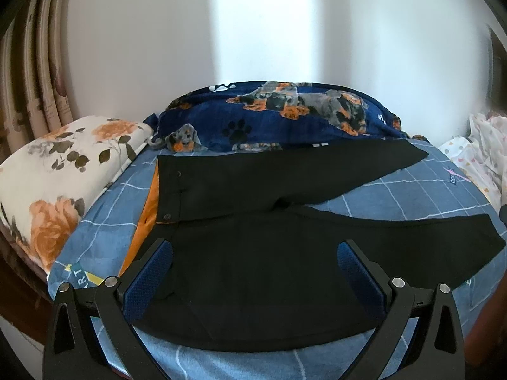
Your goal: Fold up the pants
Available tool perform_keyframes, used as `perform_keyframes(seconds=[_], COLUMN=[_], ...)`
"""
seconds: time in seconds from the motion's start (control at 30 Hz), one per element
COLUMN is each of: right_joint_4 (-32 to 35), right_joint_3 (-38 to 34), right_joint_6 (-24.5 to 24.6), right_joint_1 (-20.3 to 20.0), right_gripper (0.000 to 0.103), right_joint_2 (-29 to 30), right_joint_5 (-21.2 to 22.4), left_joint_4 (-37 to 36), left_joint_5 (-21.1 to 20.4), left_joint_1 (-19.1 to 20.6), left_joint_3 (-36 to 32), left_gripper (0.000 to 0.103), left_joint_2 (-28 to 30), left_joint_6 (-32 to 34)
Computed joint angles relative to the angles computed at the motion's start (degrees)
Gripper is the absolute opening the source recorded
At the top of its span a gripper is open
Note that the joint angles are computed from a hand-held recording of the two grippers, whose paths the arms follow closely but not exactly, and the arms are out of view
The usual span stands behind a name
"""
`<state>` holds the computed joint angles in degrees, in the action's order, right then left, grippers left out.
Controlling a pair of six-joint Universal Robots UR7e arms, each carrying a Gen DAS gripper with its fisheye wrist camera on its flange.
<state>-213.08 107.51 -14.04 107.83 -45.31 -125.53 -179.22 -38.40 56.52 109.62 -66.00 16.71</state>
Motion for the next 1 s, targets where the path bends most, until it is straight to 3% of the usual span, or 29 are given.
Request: perform_keyframes(seconds=[0.27, 0.6, 0.77, 1.0], right_joint_4=[1.1, 4.2, 6.7, 8.0], right_joint_3=[0.0, -0.3, -0.6, -3.4], right_joint_6=[1.1, 3.7, 6.2, 2.7], right_joint_1=[-0.3, -1.0, -1.4, -0.1], right_gripper=[0.103, 0.103, 0.103, 0.103], right_joint_2=[-0.1, -0.3, -0.8, 1.1], right_joint_5=[-0.1, -0.5, 0.6, 0.1], left_joint_4=[5.0, 14.3, 14.9, 10.3], left_joint_5=[-1.0, 1.7, 1.9, 3.1], left_joint_1=[1.1, 3.0, 3.9, 4.2], left_joint_3=[-0.8, -4.5, -6.8, -9.8], left_gripper=[0.103, 0.103, 0.103, 0.103], left_joint_2=[-0.5, 0.5, 1.1, 3.4], left_joint_6=[-3.7, -11.6, -10.9, -4.4])
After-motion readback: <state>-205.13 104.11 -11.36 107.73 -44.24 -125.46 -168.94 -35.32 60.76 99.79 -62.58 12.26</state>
